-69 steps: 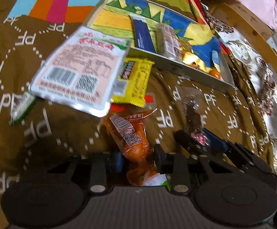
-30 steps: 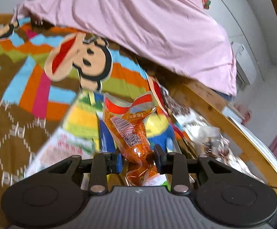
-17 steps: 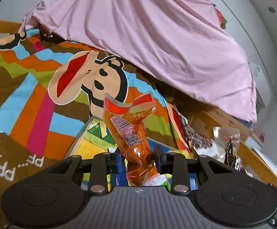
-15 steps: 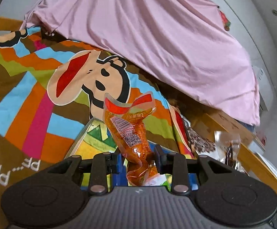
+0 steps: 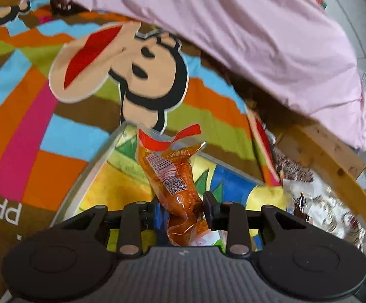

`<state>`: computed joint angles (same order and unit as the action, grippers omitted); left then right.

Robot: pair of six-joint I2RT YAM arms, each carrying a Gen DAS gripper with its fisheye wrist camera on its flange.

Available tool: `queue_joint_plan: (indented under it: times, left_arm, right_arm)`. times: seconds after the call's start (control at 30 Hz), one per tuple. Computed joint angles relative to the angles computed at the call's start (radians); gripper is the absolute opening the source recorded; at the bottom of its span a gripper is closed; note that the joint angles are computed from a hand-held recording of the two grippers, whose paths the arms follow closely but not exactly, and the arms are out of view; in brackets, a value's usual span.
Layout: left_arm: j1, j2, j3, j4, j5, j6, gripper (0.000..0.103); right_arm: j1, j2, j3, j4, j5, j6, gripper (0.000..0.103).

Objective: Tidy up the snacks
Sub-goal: 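Carry the orange bag and meat-stick packet with both grippers over the metal tray, then open both grippers to drop the snacks into the tray and lift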

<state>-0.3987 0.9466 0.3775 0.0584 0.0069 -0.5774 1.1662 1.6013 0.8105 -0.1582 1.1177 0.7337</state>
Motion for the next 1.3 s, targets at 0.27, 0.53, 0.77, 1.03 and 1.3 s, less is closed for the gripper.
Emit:
queue_joint_plan:
  times: [0.27, 0.53, 0.77, 1.03, 1.3]
  left_arm:
    - [-0.007, 0.108, 0.032, -0.015, 0.027, -0.015, 0.035]
    - [0.001, 0.131, 0.050, -0.040, 0.029, -0.013, 0.035]
    - [-0.009, 0.171, 0.084, -0.095, -0.004, 0.000, 0.036]
    - [-0.033, 0.136, 0.101, -0.156, -0.036, 0.024, 0.054]
    - [-0.076, -0.043, 0.120, -0.280, -0.108, 0.032, 0.075]
  right_arm:
    - [-0.037, 0.047, -0.006, 0.009, -0.090, 0.046, 0.050]
    - [-0.045, 0.073, 0.007, 0.004, -0.132, 0.048, 0.051]
    - [-0.057, 0.082, 0.013, -0.004, -0.163, 0.054, 0.052]
    - [-0.052, 0.055, 0.013, -0.026, -0.158, 0.076, 0.069]
    - [0.007, -0.056, 0.028, -0.120, -0.054, 0.133, 0.081]
